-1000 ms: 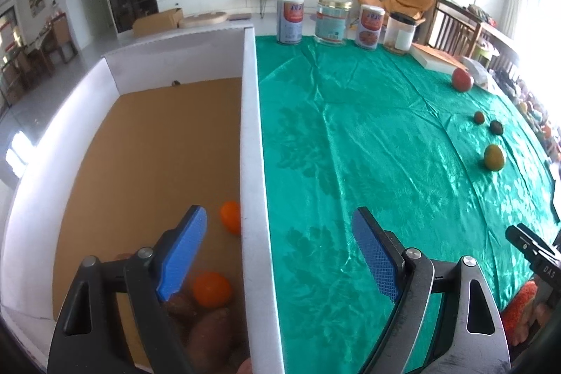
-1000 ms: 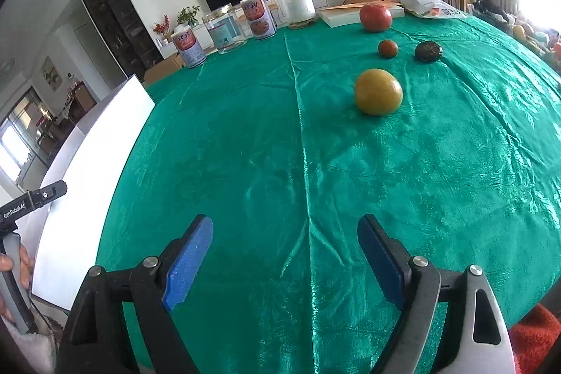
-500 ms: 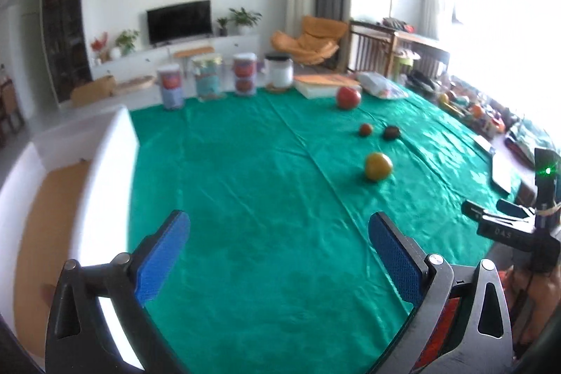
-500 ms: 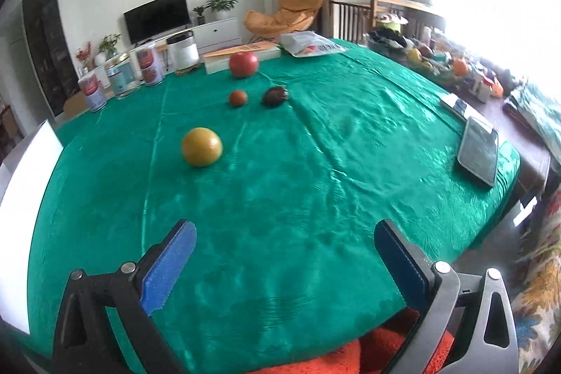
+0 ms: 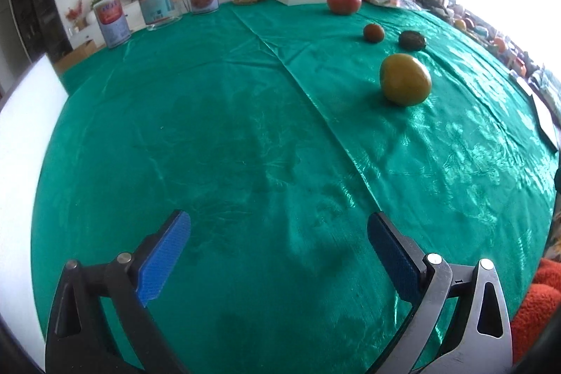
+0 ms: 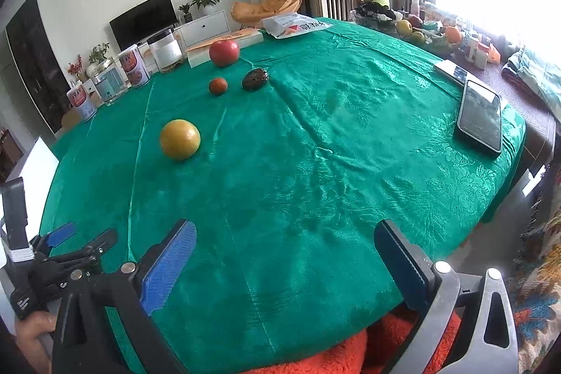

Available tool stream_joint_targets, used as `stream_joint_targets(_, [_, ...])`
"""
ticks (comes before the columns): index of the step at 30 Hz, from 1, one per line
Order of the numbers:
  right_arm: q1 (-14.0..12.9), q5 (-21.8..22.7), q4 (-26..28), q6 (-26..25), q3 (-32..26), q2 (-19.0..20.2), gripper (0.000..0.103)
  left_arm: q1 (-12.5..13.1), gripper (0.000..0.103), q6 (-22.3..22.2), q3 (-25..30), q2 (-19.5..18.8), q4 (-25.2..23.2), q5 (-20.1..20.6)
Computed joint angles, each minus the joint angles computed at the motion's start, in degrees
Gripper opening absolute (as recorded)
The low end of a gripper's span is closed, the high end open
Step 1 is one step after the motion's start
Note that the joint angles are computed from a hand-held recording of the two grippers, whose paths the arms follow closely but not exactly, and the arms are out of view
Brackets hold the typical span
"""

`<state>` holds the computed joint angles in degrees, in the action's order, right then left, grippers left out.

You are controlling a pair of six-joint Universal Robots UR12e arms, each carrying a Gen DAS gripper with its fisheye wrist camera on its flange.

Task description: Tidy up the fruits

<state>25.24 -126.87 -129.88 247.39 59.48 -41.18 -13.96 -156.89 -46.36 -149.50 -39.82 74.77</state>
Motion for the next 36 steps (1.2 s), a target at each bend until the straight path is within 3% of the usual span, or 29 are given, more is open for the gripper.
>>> stream_joint_targets(36, [-0.84,3.93,-0.95,-0.18,0.76,-0.31,0.101,-0.09,0.103,-1.0,1.52,-0.92,-1.82,-1.04])
